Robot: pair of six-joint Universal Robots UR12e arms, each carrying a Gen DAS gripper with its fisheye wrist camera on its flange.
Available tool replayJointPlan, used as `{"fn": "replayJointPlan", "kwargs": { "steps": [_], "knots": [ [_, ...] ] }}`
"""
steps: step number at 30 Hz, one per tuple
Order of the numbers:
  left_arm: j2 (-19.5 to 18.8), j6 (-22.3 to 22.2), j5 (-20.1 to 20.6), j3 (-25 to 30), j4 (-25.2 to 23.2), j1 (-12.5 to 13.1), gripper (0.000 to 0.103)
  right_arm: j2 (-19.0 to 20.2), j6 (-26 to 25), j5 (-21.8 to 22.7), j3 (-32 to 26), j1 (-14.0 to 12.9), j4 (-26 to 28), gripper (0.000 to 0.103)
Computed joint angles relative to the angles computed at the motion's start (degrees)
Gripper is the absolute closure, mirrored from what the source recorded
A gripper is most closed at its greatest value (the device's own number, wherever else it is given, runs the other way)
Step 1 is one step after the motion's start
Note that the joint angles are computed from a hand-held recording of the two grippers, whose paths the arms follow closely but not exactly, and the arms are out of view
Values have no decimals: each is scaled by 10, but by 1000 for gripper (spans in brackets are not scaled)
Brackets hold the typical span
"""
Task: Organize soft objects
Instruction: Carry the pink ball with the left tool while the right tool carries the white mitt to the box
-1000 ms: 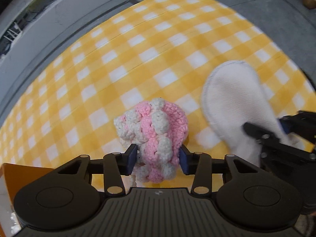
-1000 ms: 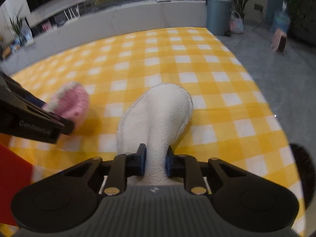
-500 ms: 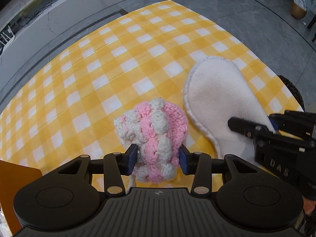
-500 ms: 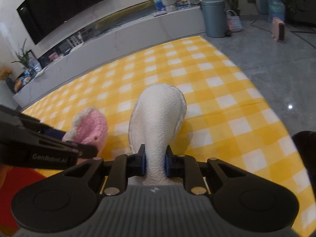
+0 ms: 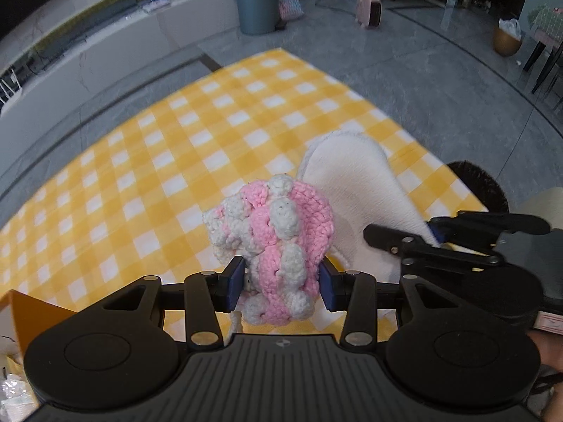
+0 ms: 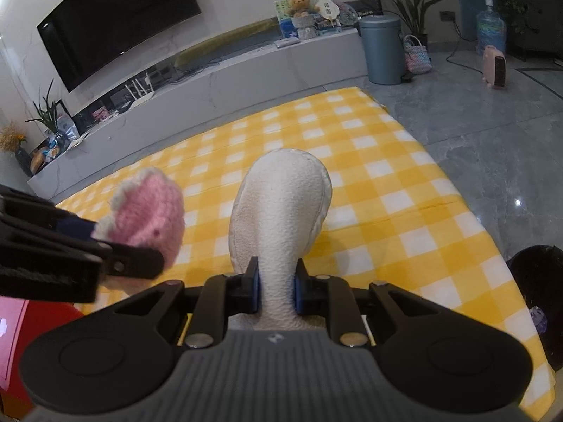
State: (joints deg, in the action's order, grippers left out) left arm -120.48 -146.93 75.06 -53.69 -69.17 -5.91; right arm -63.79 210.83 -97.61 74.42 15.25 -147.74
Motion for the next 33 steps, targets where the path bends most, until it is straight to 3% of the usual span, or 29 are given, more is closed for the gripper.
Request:
{"fn": "replayJointPlan", "kwargs": {
  "steps": [6,17,22,27,33],
  "knots": [
    [32,0,-38,-31,36,18,54,-8,1,10,12,2,-57,86],
    [72,-3,-95,-71,85,55,54,-12,-49,-15,1,25,-124,86],
    [83,-11,-124,-84,95,82,54,-8,-77,11,-9,33,-168,86],
    [100,-55,-159,-114,128,118,54,-1,-106,57,-23,40,-199,86],
    [115,-141,-182,-155,195,161,54,26,-137,118,-70,51,-195,86]
  ]
}}
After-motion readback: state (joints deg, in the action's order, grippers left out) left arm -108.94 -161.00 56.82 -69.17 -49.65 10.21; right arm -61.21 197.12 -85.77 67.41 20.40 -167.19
